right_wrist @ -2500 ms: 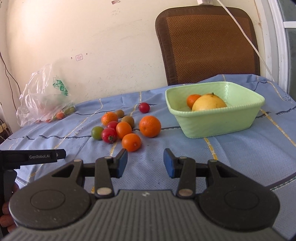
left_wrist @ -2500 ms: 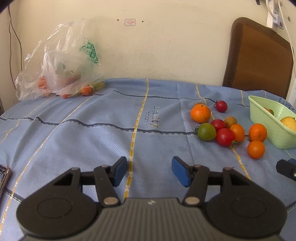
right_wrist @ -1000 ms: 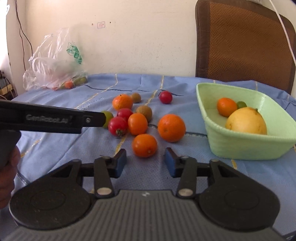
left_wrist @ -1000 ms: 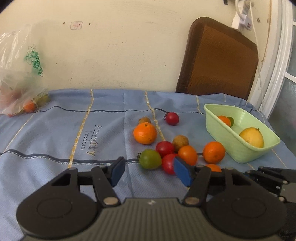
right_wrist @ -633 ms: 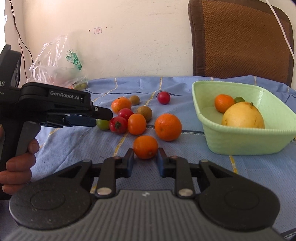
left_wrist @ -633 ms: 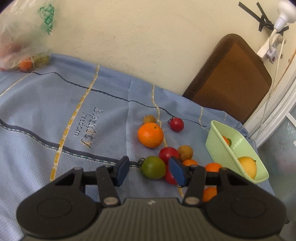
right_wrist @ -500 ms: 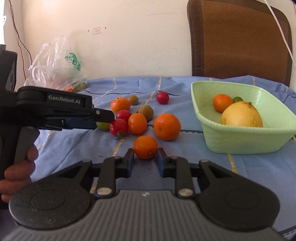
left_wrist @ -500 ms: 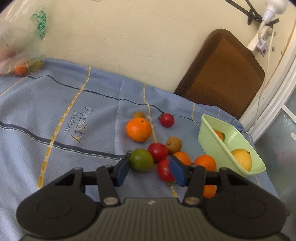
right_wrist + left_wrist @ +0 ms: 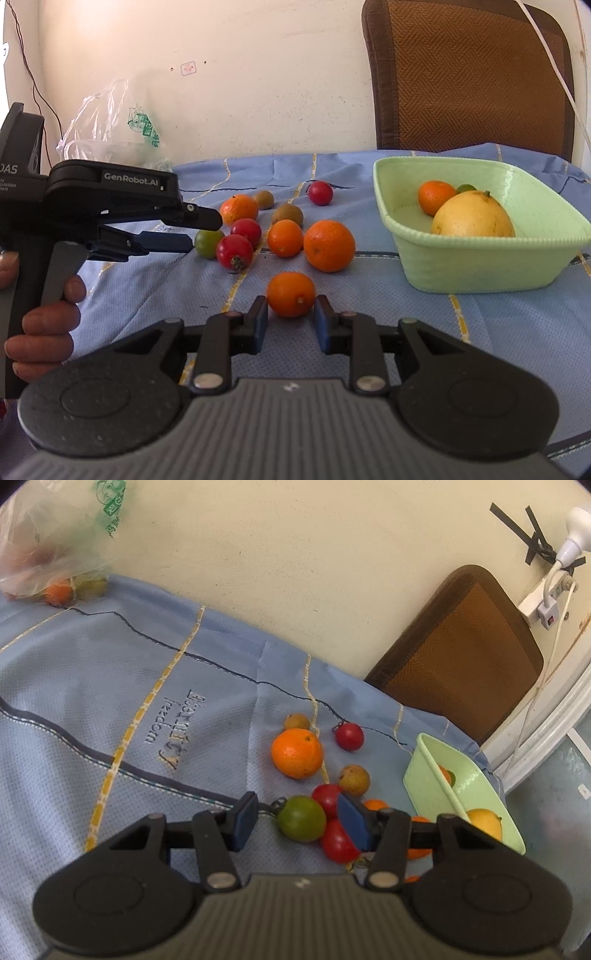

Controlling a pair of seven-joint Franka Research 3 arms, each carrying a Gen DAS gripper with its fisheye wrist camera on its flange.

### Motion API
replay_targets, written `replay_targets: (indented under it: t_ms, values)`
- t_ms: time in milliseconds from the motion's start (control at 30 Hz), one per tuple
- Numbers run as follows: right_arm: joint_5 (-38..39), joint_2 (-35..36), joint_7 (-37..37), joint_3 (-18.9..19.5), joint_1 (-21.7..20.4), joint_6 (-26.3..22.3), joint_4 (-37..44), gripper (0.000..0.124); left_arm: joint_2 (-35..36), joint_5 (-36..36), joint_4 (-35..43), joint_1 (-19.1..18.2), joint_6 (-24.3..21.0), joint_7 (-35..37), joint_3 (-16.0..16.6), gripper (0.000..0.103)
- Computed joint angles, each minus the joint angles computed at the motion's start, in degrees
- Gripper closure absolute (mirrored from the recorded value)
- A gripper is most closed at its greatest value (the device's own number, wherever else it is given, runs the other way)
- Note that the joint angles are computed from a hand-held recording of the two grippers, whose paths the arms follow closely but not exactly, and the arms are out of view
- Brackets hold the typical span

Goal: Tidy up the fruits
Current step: 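Grasp a green tomato with the left gripper and carry it to the basket, then open the left gripper over the basket and withdraw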

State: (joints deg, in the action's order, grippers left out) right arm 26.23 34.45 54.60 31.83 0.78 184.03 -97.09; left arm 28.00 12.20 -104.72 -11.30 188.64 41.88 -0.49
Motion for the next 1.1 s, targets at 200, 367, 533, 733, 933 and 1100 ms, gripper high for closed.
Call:
replay_targets:
  t_ms: [200, 367, 533, 733, 933, 1100]
  values:
    - [-0.22, 0.14, 0.07, 0.45, -0.26, 0.57, -0.14, 0.095, 1.53, 1.72, 2.65, -14.29, -3.96, -4.54, 15.49, 0.075]
    - [-4.19, 2.91, -0.57, 12.84, -10.53, 8.85, -4.04, 0.097, -3.00, 1.42, -4.31, -8.82, 2.34, -6.89, 9.00, 0.076]
    - [-12.06, 6.43, 2.16, 20.11, -17.51, 23.32, -7.89, 0.109, -3.85, 2.59, -1.92, -1.69, 4.54, -2.30, -0.77, 0.076]
    - [-18.92, 5.64, 8.01, 20.98, -22.69, 17.67, -7.91, 0.106, 4.20, 5.92, 13.07, 2.46, 0.01, 3.63, -10.35, 0.075]
    - [-27.11, 4.48, 7.92, 21.43, -24.77, 3.87, -7.94, 0.074, 4.17, 3.91, 12.82, 2.46, -1.95, 4.09, -10.37, 0.075]
    - [-23.25, 0.81, 4.06, 19.27, -24.21, 2.39, -11.28, 0.077, 6.19, 3.88, 14.83, 6.87, -4.47, 7.99, -17.15, 0.075]
